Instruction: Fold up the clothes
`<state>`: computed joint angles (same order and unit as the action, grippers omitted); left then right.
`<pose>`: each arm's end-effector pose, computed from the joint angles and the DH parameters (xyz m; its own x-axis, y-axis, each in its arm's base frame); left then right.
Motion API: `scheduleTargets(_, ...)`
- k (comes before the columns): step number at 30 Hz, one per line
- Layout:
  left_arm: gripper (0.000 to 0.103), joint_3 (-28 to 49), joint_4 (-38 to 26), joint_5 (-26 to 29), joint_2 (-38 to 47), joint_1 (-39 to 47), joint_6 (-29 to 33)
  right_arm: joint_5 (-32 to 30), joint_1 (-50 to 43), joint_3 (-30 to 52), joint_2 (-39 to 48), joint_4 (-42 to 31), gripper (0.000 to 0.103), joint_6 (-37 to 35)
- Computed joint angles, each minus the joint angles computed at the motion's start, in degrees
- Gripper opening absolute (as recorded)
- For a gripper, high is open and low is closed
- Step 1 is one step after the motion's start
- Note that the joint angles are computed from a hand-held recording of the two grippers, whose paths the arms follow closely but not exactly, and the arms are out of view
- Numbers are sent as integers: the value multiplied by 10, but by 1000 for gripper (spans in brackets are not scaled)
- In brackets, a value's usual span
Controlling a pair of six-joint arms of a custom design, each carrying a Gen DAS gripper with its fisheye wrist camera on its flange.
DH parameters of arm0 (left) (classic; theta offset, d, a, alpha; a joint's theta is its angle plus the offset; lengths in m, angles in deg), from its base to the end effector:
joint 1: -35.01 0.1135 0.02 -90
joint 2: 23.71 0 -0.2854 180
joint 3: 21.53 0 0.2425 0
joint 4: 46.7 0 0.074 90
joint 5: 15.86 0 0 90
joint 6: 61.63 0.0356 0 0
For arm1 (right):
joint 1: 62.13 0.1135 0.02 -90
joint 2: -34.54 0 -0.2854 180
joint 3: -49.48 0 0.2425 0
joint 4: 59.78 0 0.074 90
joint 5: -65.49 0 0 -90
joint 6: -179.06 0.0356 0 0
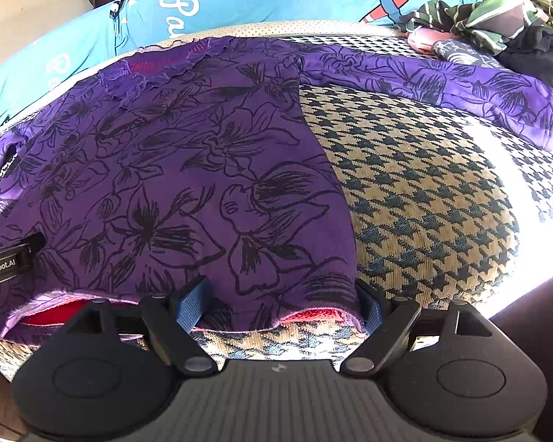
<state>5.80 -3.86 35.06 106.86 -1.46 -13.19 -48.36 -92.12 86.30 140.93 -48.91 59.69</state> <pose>0.1744 -0.1010 0.0059 -0.6632 -0.1502 -0.7332 -0.3060 0.9485 0.0825 0.2155 -0.1078 0.0690 -0.7799 -0.0678 -0.6222 -0.1231 0.9913 0.0463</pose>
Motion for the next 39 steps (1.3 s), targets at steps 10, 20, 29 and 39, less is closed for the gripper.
scheduleTargets(10, 103, -1, -7, 2, -4, -1, -5, -4, -5, -1, -9, -23, 81, -4)
scheduleTargets(20, 103, -3, -12, 3, -9, -3, -8, -6, -9, 2, -16, -48, 81, -10)
scheduleTargets(29, 103, -3, -14, 5, -9, -2, -8, -12, -16, 3, -25, -78, 81, -29)
scheduleTargets(39, 103, -4, -17, 4, -11, -4, -12, -25, -20, -3, -39, -118, 82, -76)
